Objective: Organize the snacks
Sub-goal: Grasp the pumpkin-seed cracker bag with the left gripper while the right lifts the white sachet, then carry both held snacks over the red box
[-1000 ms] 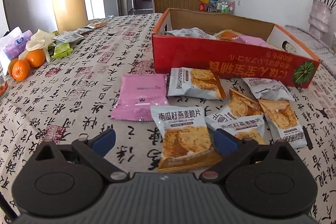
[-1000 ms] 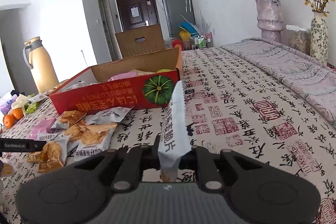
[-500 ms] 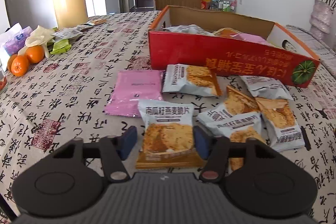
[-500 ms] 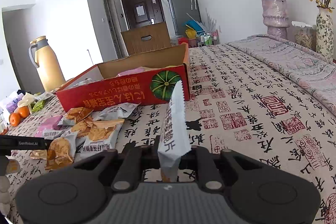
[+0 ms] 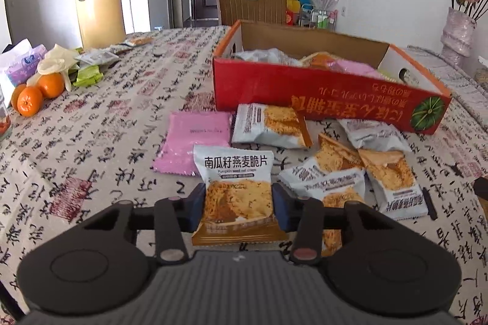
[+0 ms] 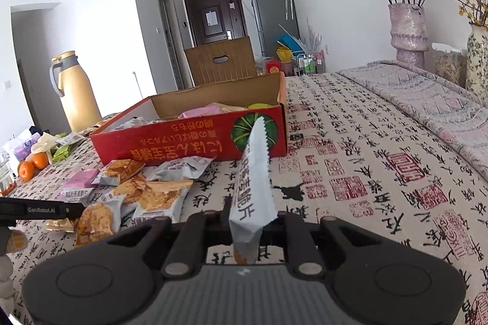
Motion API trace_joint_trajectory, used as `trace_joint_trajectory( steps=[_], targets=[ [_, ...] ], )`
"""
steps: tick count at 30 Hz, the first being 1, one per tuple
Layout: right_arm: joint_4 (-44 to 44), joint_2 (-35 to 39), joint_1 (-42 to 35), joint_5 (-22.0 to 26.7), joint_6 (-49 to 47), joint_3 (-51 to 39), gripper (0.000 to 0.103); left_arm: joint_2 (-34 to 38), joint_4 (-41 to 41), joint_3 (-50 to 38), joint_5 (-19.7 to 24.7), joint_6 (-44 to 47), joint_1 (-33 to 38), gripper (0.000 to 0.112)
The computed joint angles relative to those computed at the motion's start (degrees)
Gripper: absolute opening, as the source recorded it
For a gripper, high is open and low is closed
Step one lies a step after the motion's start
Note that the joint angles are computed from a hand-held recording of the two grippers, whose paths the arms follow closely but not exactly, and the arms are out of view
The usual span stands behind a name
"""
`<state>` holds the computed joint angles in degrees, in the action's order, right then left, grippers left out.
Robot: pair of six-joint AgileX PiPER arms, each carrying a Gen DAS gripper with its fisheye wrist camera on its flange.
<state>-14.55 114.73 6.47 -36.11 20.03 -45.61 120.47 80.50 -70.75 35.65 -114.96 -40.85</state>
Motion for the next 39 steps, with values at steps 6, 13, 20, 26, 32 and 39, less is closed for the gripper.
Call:
trace_joint_trajectory(
  steps=[6, 13, 20, 26, 32, 39],
  targets=[
    [0.27, -0.79, 1.32, 0.34, -0.51, -1.42, 0.012, -2.66, 2.94, 0.49, 1.69, -0.19, -0.25, 0.046],
    [0.42, -0.93, 3.06, 1.32, -1.18, -5.55, 0.012, -4.23, 5.42, -2.76, 2.79, 2.22, 0.15, 0.046],
    [1.53, 0.22, 4.54, 3.33, -2.07, -12.53, 0.012, -3.01, 5.50, -9.38, 2.00, 5.97, 1.60, 0.046],
    [1.13, 2.70, 5.26, 7.33, -1.45, -21.55, 0.012, -0.35, 4.18, -16.56, 0.38, 10.21, 3.76, 0.046],
    [-3.15, 7.02, 5.87, 12.83, 3.19, -32.45, 0.012, 4.65, -2.39, -26.96, -0.07, 18.57, 6.06, 0.046],
    [-9.74, 14.17, 6.20, 19.62, 9.61, -46.53, 0.012, 13.38, -12.40, -41.97, 0.37, 30.47, 8.17, 0.046]
  ],
)
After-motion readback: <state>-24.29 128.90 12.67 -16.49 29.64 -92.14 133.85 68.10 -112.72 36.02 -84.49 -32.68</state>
